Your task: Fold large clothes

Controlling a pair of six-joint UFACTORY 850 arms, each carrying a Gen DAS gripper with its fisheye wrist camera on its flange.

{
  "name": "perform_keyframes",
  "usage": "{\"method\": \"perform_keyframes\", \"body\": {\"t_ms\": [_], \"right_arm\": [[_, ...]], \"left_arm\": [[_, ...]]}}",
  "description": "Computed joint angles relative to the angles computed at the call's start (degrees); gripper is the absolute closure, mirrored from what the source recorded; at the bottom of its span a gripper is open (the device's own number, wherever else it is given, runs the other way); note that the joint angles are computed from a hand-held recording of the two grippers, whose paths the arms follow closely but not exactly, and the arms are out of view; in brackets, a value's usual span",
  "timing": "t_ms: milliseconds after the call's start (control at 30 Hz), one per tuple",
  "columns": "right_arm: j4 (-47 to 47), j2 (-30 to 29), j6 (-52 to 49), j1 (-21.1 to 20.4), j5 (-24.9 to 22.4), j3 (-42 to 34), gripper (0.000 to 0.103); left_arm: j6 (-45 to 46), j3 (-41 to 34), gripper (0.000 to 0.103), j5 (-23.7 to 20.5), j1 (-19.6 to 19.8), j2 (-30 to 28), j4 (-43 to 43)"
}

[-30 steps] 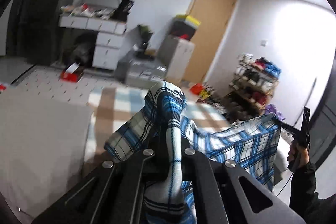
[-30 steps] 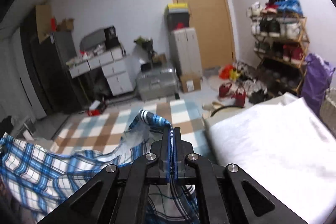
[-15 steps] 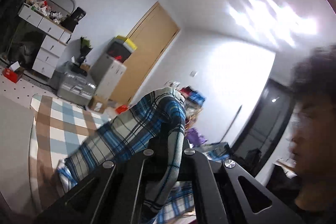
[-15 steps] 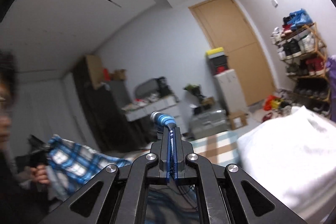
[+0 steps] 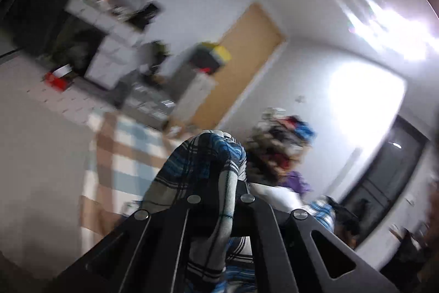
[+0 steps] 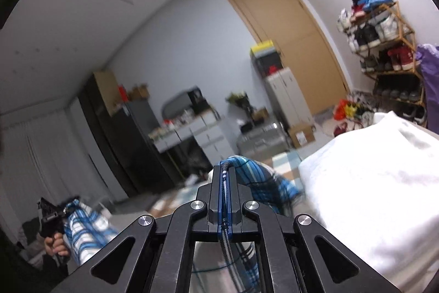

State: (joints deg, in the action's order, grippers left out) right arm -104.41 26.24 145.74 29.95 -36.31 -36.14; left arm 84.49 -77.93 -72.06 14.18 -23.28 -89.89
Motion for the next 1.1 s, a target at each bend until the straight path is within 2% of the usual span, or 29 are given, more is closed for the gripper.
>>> {"method": "perform_keyframes", "body": {"t_ms": [67,100,133,233,300,400,567,767,900,933,967,1000,1033,1067,1100], "right_arm": [[6.5,-5.5,-6.7,-4.1,2.7,-4.0,0.102],[7.5,-7.9,-6.9,-6.6,5.9,-5.3,0.102],[10.5,-9.9,-9.6,-7.6,6.6,-6.6,0.102],[19.8,-16.0,-20.6,-9.0,5.8,-10.5,0.102],[26.2,-19.5,-28.5,-9.3,4.0,-13.1,0.102],[33.3,-23.4,-38.3,-9.5,2.6,-16.2,0.101],[42.8,-27.6,-48.1,-11.4,4.1,-18.8,0.101],[38.4,-30.4,-43.7,-10.2,-1.8,-21.2,0.101],[43.3,-34.1,-51.5,-10.3,-4.0,-24.3,0.1],[45.6,-34.7,-54.3,-10.1,-5.2,-25.0,0.098],[46.2,-34.7,-55.5,-9.3,-6.8,-25.0,0.09],[44.9,-34.0,-54.6,-8.6,-7.1,-24.2,0.083],[43.9,-33.0,-53.7,-7.8,-7.6,-23.3,0.077],[42.5,-31.4,-51.9,-6.5,-8.3,-21.9,0.061],[40.8,-29.4,-49.2,-5.0,-9.0,-20.2,0.054]], "left_arm": [[-3.9,-4.1,0.103,8.5,-2.4,-3.0,2.5],[-5.5,-5.2,0.103,11.0,-3.2,-4.1,3.9],[-7.3,-6.5,0.103,13.2,-4.2,-5.1,5.6],[-7.1,-6.4,0.103,20.7,-7.0,-5.0,9.5],[-6.6,-5.7,0.103,24.2,-8.4,-4.4,11.3],[-9.6,-5.6,0.103,27.3,-9.0,-4.0,14.6],[-15.7,-5.6,0.103,32.4,-9.6,-4.5,23.6],[-15.4,-6.7,0.103,37.0,-11.4,-4.8,25.6],[-23.6,-8.1,0.103,41.1,-13.0,-6.3,35.3],[-25.0,-8.4,0.103,40.8,-12.9,-6.6,36.9],[-25.8,-7.9,0.103,40.4,-12.6,-6.2,37.7],[-25.9,-6.9,0.099,40.2,-12.1,-5.3,37.8],[-26.2,-5.4,0.083,41.2,-11.7,-3.9,38.5],[-25.7,-4.1,0.058,42.3,-11.4,-2.7,38.5],[-23.0,-1.7,0.05,44.4,-10.9,-0.6,36.4]]}}
